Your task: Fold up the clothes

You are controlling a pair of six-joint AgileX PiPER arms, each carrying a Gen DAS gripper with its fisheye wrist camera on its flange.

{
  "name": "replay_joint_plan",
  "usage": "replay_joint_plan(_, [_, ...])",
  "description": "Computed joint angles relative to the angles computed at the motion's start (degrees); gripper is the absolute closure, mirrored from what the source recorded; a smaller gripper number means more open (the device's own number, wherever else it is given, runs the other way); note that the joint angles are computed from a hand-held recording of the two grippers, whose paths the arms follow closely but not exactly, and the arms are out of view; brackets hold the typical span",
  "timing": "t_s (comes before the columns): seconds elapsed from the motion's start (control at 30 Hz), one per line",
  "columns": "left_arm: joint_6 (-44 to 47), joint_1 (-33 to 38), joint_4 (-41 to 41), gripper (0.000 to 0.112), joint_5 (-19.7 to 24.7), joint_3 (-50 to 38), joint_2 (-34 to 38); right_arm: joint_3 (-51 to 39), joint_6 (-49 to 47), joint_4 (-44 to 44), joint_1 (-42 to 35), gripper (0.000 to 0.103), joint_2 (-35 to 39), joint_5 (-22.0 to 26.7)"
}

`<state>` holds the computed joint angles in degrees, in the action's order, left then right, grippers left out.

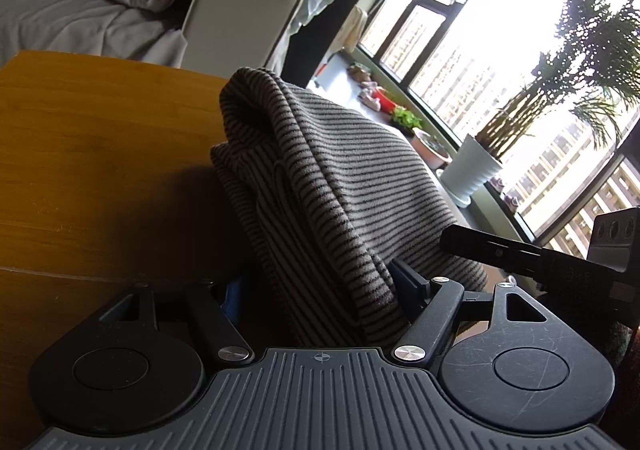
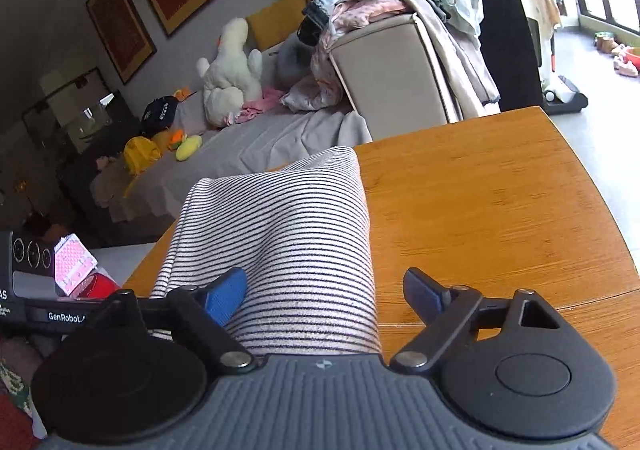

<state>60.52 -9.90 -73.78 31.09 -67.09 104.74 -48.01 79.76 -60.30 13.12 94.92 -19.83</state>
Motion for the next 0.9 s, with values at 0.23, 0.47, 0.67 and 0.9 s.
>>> replay_joint_plan(0.23, [0.3, 0.0, -0.1, 0.031, -0.3, 0.0, 0.1, -1.8, 9.2, -10.2, -2.0, 0.012, 3.2, -4.6])
replay_joint_plan(0.47, [1.7, 1.0, -1.5, 0.031, 1.2, -0.2, 1.0, -3.6, 10.9, -14.9, 0.1, 0.022, 3.4, -2.8])
replay_joint_plan(0.67, [2.7, 1.5, -2.3, 0.031, 1.8, 0.1, 1.1, -4.4, 12.1, -14.9, -0.5, 0.016, 4.6, -3.7])
replay_joint_plan(0.9, [1.4, 2.2, -1.3, 0.029, 3.3, -0.7, 1.5, -9.2, 23.5, -22.5, -1.4, 0.030, 6.7, -7.5])
